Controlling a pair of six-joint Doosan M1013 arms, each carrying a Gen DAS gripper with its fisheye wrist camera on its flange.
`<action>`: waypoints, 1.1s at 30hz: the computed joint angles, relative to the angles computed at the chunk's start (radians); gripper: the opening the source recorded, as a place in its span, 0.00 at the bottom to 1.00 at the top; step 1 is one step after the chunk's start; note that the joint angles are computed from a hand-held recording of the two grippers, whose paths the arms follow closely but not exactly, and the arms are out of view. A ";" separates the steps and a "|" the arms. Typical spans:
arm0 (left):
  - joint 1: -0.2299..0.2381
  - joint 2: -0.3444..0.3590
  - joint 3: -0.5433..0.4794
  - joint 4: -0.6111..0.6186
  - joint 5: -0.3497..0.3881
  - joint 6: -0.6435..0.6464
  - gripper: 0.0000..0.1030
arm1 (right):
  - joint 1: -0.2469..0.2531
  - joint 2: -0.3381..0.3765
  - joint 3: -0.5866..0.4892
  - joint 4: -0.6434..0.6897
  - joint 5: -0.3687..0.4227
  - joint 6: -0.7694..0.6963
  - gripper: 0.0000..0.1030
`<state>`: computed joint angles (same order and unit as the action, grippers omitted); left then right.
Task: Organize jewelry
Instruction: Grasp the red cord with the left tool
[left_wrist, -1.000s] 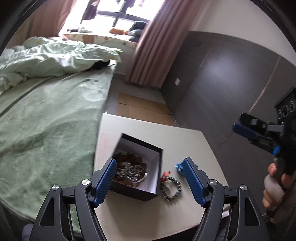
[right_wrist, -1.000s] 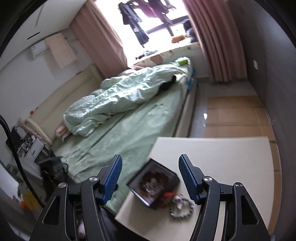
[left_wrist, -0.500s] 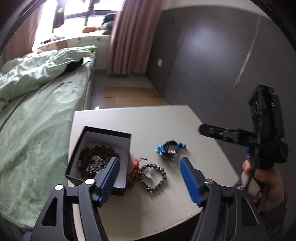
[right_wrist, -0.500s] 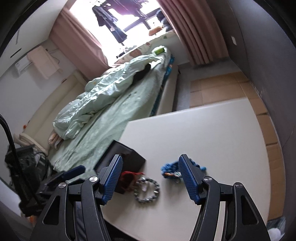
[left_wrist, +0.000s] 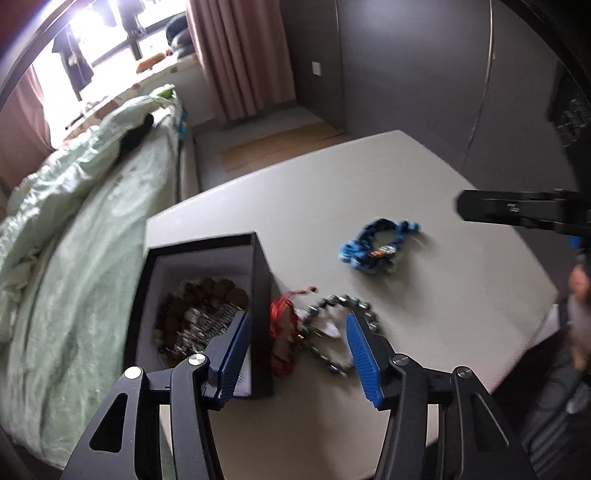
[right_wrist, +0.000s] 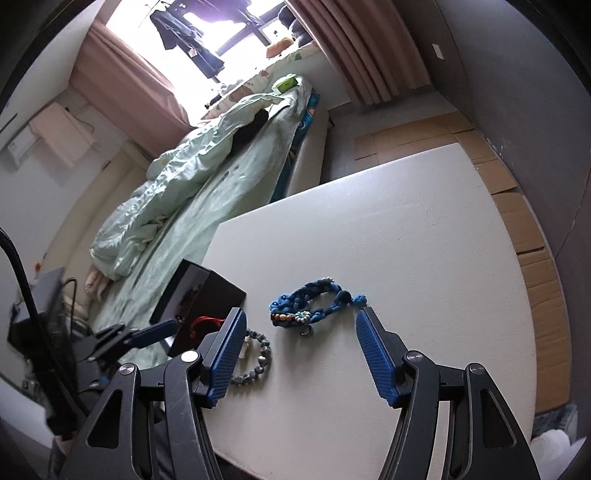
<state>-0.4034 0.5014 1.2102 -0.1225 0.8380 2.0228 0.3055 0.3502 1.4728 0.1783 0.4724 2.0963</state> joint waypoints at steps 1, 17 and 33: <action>-0.003 0.004 -0.004 0.023 0.001 -0.012 0.51 | 0.000 -0.001 0.002 0.001 -0.002 -0.001 0.62; -0.032 0.023 -0.022 0.280 -0.028 -0.144 0.13 | -0.003 0.000 0.001 0.015 0.007 -0.015 0.62; 0.016 -0.009 -0.060 0.082 -0.034 -0.063 0.05 | 0.001 0.006 -0.009 0.021 0.011 -0.036 0.62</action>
